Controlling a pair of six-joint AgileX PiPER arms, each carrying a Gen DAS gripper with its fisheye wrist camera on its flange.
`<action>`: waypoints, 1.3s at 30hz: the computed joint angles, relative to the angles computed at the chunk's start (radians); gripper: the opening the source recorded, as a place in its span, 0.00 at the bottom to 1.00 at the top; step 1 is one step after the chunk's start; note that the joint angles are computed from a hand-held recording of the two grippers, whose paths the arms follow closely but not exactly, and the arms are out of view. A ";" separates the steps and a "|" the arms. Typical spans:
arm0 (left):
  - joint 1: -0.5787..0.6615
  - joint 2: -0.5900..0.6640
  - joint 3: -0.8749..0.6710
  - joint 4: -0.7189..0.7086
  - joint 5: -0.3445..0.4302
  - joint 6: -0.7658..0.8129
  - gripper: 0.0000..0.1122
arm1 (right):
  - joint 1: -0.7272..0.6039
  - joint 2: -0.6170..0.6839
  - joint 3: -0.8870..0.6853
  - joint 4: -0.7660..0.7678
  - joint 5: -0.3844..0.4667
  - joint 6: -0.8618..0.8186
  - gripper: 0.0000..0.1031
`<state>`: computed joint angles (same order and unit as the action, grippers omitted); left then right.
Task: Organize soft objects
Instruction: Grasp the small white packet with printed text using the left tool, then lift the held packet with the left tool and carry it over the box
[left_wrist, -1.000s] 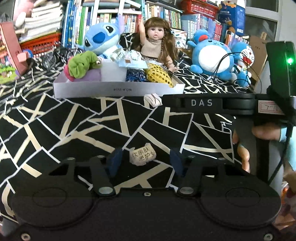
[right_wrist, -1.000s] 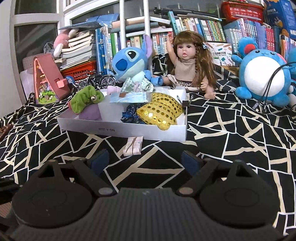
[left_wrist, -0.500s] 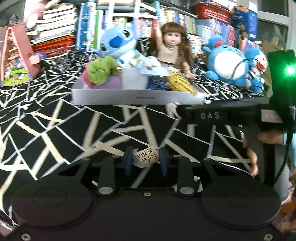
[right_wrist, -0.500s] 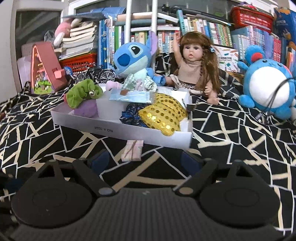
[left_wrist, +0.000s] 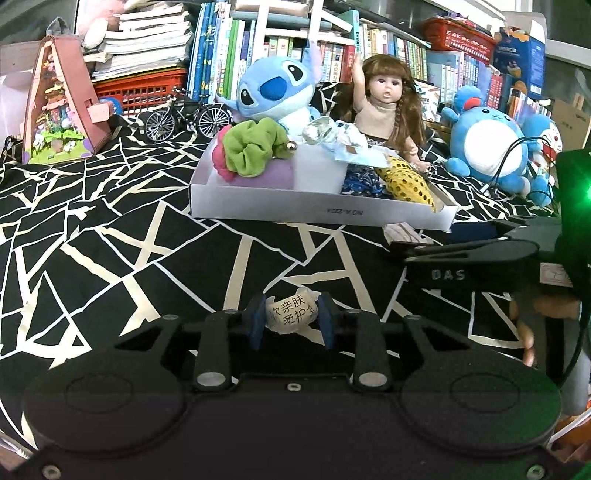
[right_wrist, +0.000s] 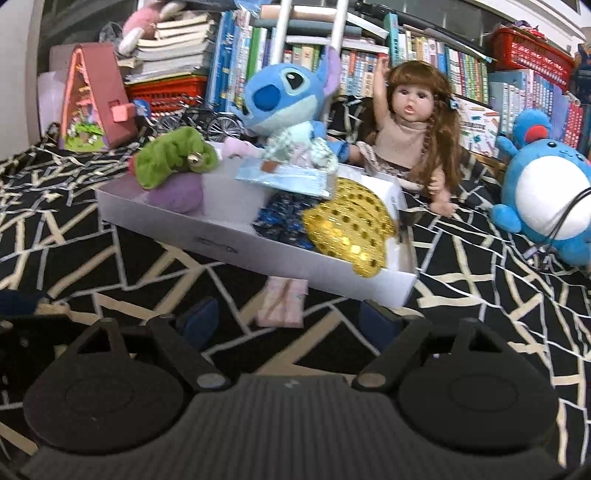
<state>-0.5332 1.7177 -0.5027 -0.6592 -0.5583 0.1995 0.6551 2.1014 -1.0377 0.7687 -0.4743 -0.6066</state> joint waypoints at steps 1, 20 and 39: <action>0.005 0.003 -0.001 0.008 0.002 -0.007 0.25 | -0.005 0.000 -0.002 0.027 0.001 -0.021 0.87; 0.031 0.036 -0.044 0.049 0.014 -0.025 0.26 | -0.093 -0.016 0.008 0.278 -0.034 -0.144 0.87; 0.079 0.052 -0.117 0.084 0.056 -0.003 0.26 | -0.103 0.034 -0.071 -0.020 0.093 0.149 0.85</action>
<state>-0.4546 1.7696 -0.6194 -0.5748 -0.5027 0.1967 0.5519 2.1350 -1.1088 0.7482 -0.3816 -0.4578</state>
